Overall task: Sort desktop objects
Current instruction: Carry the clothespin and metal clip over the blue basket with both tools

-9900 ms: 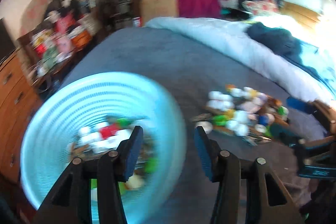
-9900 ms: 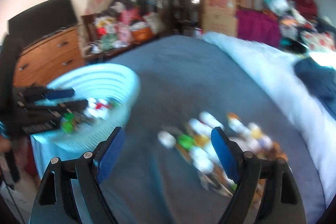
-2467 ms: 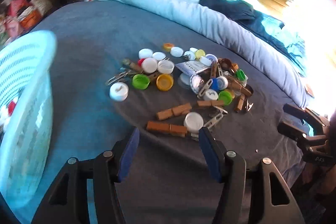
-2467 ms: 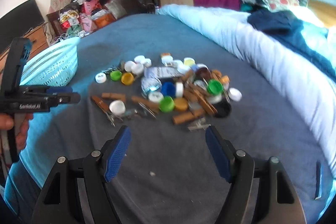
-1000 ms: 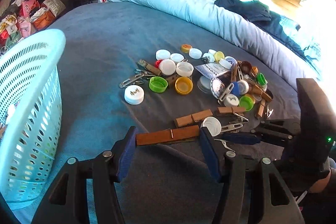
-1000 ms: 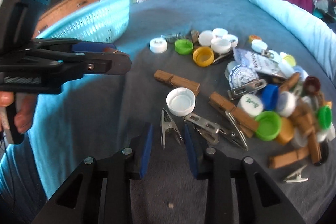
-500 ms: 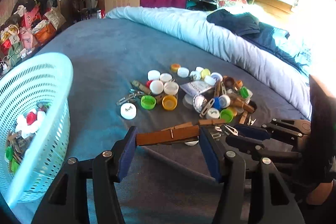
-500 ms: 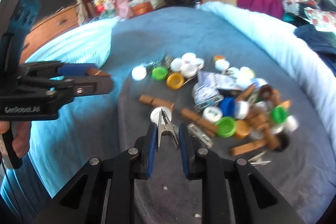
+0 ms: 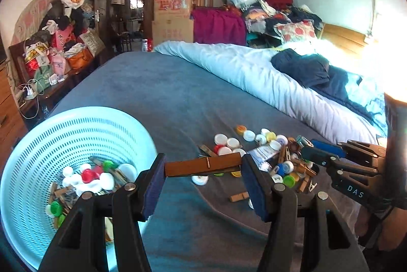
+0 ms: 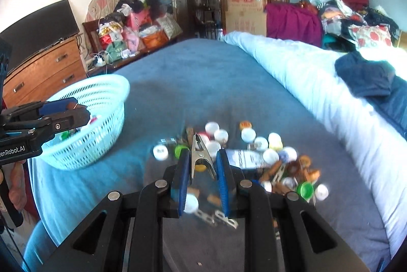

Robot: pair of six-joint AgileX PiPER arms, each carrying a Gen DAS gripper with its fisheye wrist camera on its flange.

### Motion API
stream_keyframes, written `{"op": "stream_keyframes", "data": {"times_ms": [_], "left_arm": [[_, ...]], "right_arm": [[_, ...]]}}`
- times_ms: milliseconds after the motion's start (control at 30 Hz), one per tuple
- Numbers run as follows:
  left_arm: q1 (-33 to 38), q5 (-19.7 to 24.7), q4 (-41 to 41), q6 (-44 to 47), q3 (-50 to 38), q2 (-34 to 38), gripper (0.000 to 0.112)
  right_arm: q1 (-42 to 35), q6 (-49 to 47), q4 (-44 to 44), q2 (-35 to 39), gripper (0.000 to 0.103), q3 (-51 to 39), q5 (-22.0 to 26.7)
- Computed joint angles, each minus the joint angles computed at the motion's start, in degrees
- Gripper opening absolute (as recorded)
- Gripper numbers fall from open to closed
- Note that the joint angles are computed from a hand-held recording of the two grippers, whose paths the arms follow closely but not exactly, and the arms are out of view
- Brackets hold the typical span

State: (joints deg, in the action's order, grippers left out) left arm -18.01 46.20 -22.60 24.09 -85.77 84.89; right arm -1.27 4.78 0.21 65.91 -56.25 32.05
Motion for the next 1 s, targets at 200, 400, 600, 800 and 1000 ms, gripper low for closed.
{"op": "stream_keyframes", "data": {"times_ms": [200,400,600,800,1000], "left_arm": [[5.04,2.13,-1.44,0.83,-4.68,1.14,0.061],[10.03,4.14,-3.21,2.03,-8.69,2.51,0.061],[15.89,6.64,-5.41,3.86,-12.84,4.74,0.061],[20.93,8.81,-6.63,4.94,-15.72,6.26,0.061],[25.99,12.24,-7.38,5.11,-20.38,8.90,0.061]], "right_arm": [[4.72,4.75,-4.45,3.63,0.020,-7.85,2.79],[9.87,8.72,-8.25,8.48,0.020,-15.79,4.52],[14.95,10.31,-10.46,14.96,0.020,-25.25,6.62],[19.75,9.75,-10.88,22.65,0.020,-36.29,9.88],[22.94,8.63,-10.23,29.50,0.020,-46.84,13.82]]}}
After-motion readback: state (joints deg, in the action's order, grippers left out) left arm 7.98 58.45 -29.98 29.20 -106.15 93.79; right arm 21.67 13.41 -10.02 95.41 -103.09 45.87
